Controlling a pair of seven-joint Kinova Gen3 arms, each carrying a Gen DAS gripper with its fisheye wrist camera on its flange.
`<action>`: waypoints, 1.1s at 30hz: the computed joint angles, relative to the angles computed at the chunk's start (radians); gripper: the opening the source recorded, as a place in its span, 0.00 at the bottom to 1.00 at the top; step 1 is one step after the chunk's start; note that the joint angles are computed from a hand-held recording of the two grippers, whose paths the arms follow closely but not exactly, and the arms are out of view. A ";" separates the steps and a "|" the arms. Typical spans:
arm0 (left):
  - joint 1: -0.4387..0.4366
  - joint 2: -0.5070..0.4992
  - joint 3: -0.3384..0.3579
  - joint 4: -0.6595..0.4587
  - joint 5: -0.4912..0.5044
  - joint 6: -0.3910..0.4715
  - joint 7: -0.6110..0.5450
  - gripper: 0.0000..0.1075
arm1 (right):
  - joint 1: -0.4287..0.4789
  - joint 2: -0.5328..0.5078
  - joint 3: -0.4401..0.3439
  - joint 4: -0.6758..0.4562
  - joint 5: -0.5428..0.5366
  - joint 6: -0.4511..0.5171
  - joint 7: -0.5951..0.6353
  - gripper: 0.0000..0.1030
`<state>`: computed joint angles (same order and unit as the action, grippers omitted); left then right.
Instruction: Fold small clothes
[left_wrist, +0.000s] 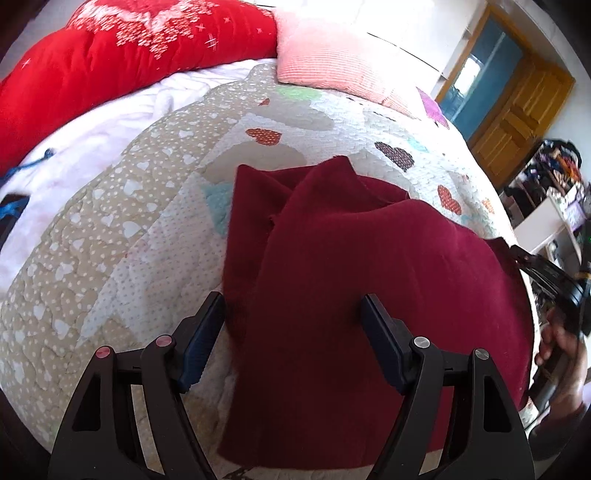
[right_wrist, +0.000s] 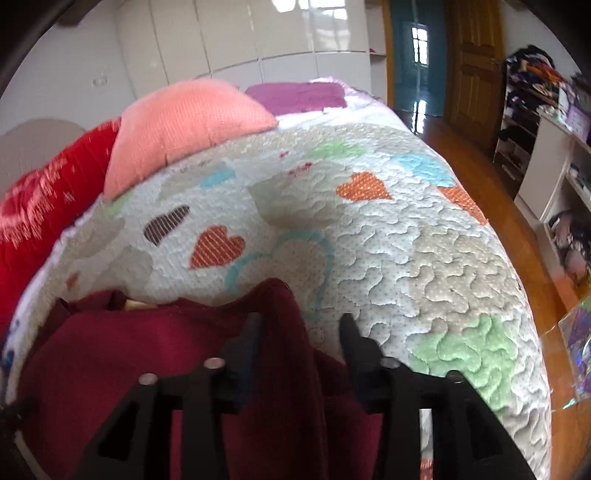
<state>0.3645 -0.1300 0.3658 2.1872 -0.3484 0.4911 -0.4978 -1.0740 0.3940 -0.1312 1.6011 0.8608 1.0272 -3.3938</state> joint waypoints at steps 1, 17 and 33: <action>-0.001 -0.014 -0.011 0.014 0.015 -0.017 0.001 0.70 | 0.002 -0.012 -0.014 0.010 0.022 -0.012 -0.024 0.43; -0.025 -0.046 0.019 0.044 0.034 -0.007 -0.014 0.70 | -0.020 0.185 -0.038 -0.326 -0.111 -0.329 0.403 0.43; -0.055 -0.118 -0.051 0.102 0.224 -0.050 -0.228 0.70 | 0.004 0.552 0.011 -0.939 -0.442 -0.099 0.785 0.35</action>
<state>0.3098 -0.2481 0.3147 2.2889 -0.1249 0.4407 -0.7257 -1.0701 0.9463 -0.1205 0.6624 0.4185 0.9282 -2.6089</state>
